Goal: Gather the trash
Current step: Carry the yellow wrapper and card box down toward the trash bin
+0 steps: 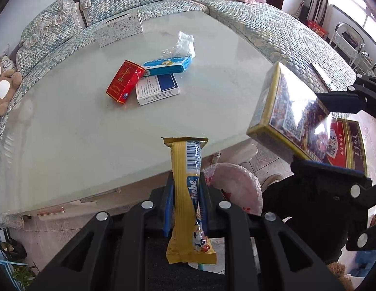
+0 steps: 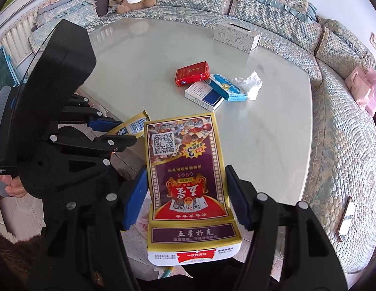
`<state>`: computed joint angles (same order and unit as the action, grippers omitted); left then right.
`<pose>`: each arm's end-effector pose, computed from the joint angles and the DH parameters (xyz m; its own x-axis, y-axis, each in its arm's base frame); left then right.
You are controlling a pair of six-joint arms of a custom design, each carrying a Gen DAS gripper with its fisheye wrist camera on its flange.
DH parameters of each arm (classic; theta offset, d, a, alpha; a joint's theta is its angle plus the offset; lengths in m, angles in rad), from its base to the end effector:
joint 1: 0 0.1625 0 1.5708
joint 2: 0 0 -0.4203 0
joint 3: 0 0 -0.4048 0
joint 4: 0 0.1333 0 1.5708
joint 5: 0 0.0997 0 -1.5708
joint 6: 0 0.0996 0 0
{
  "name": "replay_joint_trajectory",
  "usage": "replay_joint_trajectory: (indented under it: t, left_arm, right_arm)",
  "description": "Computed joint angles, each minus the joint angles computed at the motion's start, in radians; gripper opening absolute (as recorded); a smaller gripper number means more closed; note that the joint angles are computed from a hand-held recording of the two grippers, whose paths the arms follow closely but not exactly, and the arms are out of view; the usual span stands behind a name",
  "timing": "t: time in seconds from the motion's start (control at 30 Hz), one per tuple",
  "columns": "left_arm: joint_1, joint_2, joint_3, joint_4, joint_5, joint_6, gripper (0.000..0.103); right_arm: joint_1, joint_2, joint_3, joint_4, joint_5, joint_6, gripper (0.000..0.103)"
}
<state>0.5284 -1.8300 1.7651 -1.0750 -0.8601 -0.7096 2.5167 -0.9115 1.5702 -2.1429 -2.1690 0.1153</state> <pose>-0.2069 -0.3503 0.4848 -0.6226 0.3023 -0.7218 0.4996 0.8635 -0.0693 0.5884 -0.3292 0.1563 -0.5339 -0.6270 0.5673 -0.7515 0.6593 0.0214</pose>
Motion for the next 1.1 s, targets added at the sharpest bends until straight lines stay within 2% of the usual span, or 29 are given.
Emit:
replay_joint_trajectory:
  t: [0.2, 0.4, 0.67, 0.87, 1.1]
  left_arm:
    - [-0.015, -0.028, 0.062, -0.028, -0.016, 0.005, 0.019]
    - [0.002, -0.062, 0.136, -0.065, -0.038, 0.007, 0.019]
    - [0.059, -0.096, 0.217, -0.152, -0.105, 0.050, 0.019]
    - [0.087, -0.110, 0.266, -0.190, -0.124, 0.079, 0.019]
    - [0.140, -0.112, 0.326, -0.246, -0.165, 0.106, 0.019]
  right_arm:
    - [0.001, -0.017, 0.064, -0.002, 0.019, 0.030, 0.062]
    - [-0.009, -0.016, 0.110, 0.010, 0.034, 0.055, 0.062]
    - [-0.028, -0.015, 0.166, -0.009, 0.047, 0.066, 0.062]
    - [-0.039, -0.006, 0.206, -0.037, 0.029, 0.066, 0.062]
    - [-0.073, 0.011, 0.263, -0.089, 0.040, 0.081, 0.062]
